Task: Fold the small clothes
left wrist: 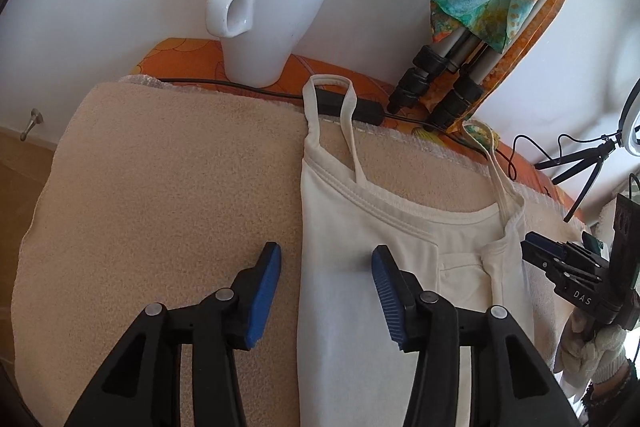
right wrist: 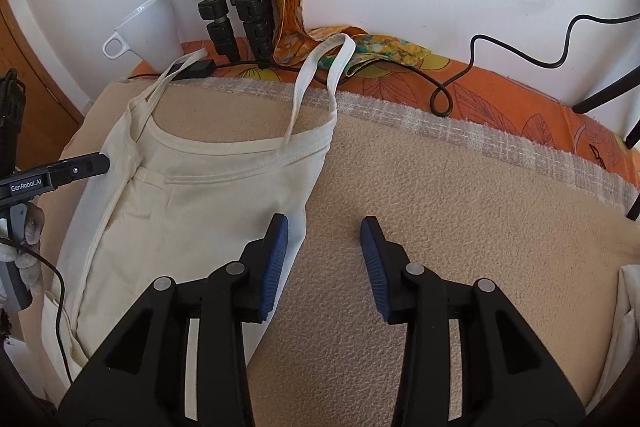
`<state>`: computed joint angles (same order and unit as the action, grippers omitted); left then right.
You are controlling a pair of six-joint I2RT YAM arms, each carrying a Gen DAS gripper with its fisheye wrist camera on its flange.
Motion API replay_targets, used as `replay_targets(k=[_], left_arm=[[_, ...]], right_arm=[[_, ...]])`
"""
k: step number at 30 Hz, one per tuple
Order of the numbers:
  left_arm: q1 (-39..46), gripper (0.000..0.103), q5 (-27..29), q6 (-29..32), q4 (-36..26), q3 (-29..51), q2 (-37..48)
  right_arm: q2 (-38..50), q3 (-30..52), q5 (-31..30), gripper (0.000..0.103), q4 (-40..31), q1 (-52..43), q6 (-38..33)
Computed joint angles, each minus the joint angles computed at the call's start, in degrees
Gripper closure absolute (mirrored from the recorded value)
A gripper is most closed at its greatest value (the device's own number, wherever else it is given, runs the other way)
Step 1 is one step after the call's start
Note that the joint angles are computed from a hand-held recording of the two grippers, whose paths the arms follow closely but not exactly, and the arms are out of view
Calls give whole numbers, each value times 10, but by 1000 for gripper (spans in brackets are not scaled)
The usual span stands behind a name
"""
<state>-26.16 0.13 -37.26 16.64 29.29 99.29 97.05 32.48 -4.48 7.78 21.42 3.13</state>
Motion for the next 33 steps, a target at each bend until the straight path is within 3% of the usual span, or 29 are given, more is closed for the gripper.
replay_targets(k=[5, 6, 7, 8, 10, 12, 23, 33], left_arm=[[8, 53, -8, 14, -5, 45, 38], [8, 57, -15, 17, -6, 52, 44], [5, 71, -30, 19, -14, 63, 52], [1, 77, -48, 23, -21, 72, 59], [-2, 87, -64, 30, -16, 78, 67], [5, 102, -56, 31, -14, 80, 71], [12, 103, -28, -4, 22, 18, -12], [-42, 103, -71, -37, -58, -63, -213]], right_arm=[[19, 26, -17, 63, 1, -11, 12], [20, 28, -36, 63, 3, -19, 19], [23, 30, -55, 63, 7, -27, 27], [28, 32, -71, 63, 12, -33, 32], [36, 33, -75, 72, 24, -34, 36], [42, 39, -65, 94, 21, -28, 33], [-37, 4, -121, 99, 29, -37, 57], [-188, -47, -133, 100, -35, -25, 65]])
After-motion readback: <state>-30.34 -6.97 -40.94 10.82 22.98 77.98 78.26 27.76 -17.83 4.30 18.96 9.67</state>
